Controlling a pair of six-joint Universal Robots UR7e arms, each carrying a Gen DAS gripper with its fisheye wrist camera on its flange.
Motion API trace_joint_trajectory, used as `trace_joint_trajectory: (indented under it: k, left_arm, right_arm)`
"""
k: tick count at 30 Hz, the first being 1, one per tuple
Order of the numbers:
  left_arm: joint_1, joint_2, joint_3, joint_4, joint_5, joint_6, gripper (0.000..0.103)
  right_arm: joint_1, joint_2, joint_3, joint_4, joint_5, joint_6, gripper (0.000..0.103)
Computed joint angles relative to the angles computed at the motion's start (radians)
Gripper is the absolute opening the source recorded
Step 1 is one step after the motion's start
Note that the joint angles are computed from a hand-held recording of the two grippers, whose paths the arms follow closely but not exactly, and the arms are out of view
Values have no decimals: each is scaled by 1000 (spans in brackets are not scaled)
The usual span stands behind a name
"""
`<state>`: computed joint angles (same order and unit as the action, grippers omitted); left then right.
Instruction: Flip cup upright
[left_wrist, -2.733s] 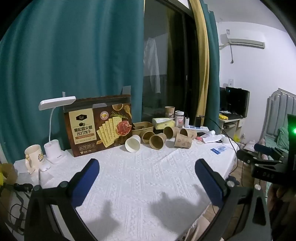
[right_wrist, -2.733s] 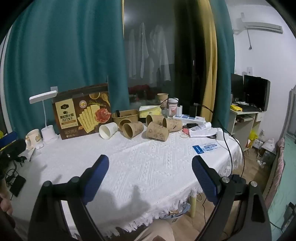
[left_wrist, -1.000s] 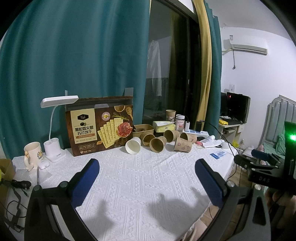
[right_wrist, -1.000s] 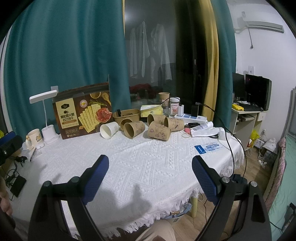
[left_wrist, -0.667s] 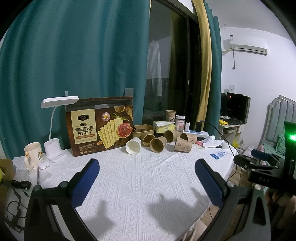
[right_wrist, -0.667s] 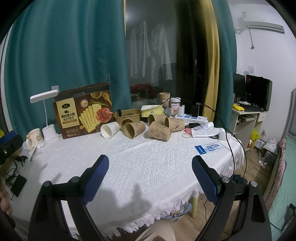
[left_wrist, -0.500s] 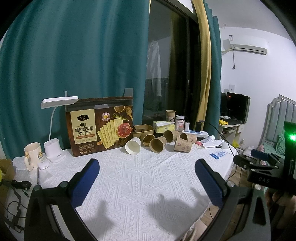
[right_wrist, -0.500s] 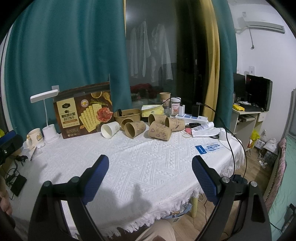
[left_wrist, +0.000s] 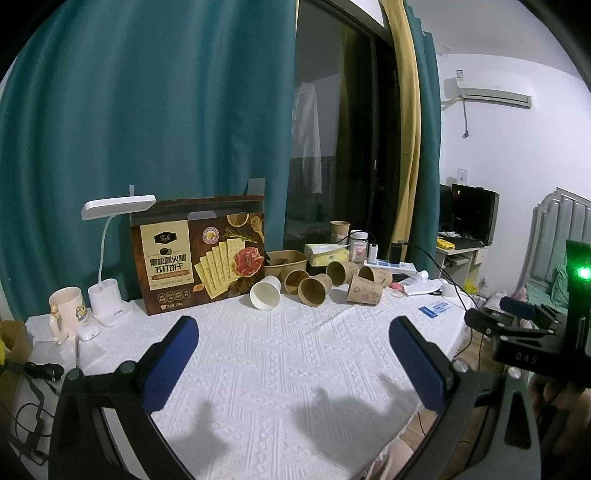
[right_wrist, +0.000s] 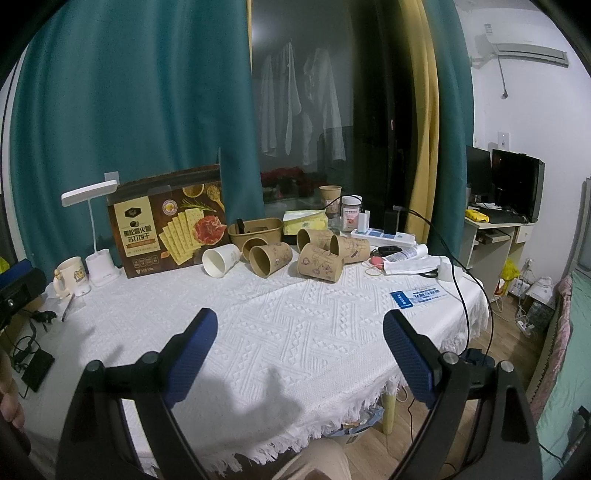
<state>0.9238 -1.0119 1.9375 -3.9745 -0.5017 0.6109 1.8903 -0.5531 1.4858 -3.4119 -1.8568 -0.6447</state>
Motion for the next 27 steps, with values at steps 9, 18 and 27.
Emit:
trace_joint_trajectory:
  k: [9, 18, 27]
  left_arm:
    - [13, 8, -24, 51, 6, -18, 103]
    - [122, 15, -125, 400, -90, -173, 103]
    - [283, 161, -462, 805, -201, -183, 103]
  right_arm:
    - [9, 19, -15, 5, -9, 7, 90]
    - [-22, 112, -213, 194, -28, -4, 90]
    - [-92, 369, -736, 567, -64, 57, 90]
